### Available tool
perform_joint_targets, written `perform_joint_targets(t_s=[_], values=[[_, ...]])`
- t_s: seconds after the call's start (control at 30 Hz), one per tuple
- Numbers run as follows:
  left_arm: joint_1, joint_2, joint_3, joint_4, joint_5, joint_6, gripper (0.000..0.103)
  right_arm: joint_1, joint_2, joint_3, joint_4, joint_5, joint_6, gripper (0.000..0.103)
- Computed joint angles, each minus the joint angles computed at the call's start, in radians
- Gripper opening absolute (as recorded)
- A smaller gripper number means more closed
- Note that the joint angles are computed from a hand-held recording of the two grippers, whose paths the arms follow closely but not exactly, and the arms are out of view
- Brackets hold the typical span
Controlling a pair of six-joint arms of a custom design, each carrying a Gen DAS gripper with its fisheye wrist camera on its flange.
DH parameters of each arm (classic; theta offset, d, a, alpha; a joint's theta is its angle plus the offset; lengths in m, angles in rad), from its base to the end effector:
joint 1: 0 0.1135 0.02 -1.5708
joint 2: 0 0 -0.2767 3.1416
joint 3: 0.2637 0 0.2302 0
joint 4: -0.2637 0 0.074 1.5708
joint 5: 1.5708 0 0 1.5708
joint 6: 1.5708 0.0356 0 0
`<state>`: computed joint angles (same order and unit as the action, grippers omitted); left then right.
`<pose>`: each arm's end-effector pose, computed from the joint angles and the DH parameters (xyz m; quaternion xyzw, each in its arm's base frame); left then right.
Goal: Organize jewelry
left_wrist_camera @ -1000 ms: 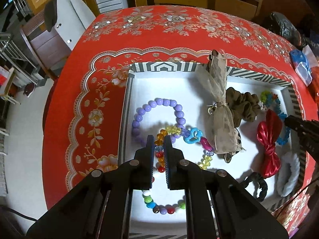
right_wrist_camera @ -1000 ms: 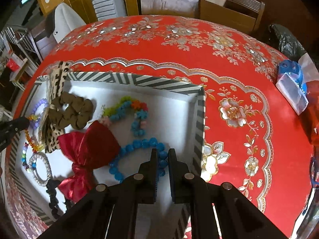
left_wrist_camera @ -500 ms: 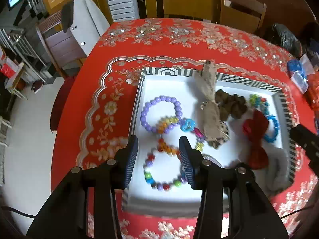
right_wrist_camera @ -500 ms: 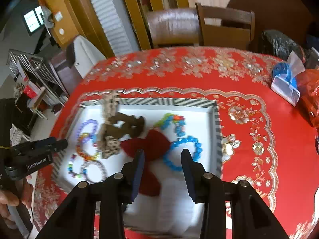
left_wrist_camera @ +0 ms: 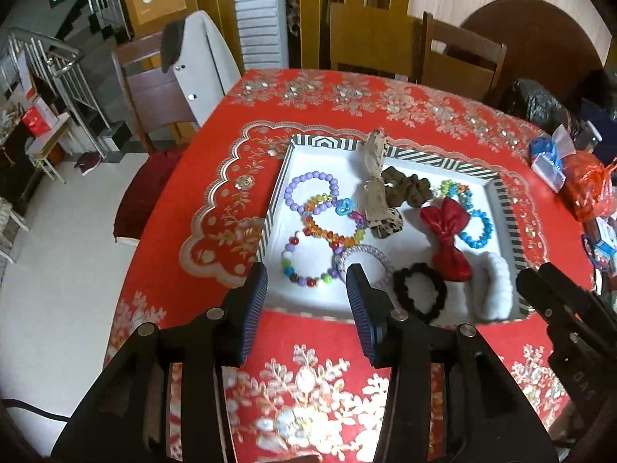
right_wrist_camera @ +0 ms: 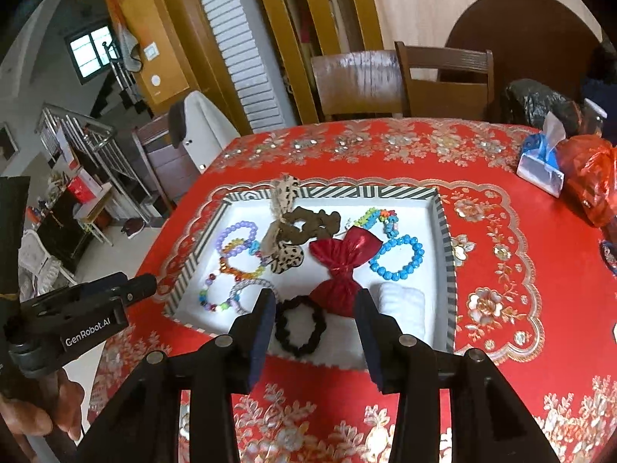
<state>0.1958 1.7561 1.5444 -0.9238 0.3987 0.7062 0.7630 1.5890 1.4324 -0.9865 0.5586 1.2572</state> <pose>0.3420 0.0537 0.3006 0.2830 0.9153 -0.0818 0.2748 0.2278 0.1917 0.3200 0.2865 0.8965 0.0295 0.3366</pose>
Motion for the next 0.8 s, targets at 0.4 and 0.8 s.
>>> perform_joint_targets(t_s=[0.4, 0.8], values=[[0.124, -0.157, -0.064, -0.049, 0.114, 0.068, 0.042, 0.148, 0.048, 0.212, -0.250, 0.132, 0.128, 0.059], [0.176, -0.199, -0.080, -0.065, 0.148, 0.094, 0.042, 0.194, 0.073, 0.265, -0.321, 0.151, 0.187, 0.059]])
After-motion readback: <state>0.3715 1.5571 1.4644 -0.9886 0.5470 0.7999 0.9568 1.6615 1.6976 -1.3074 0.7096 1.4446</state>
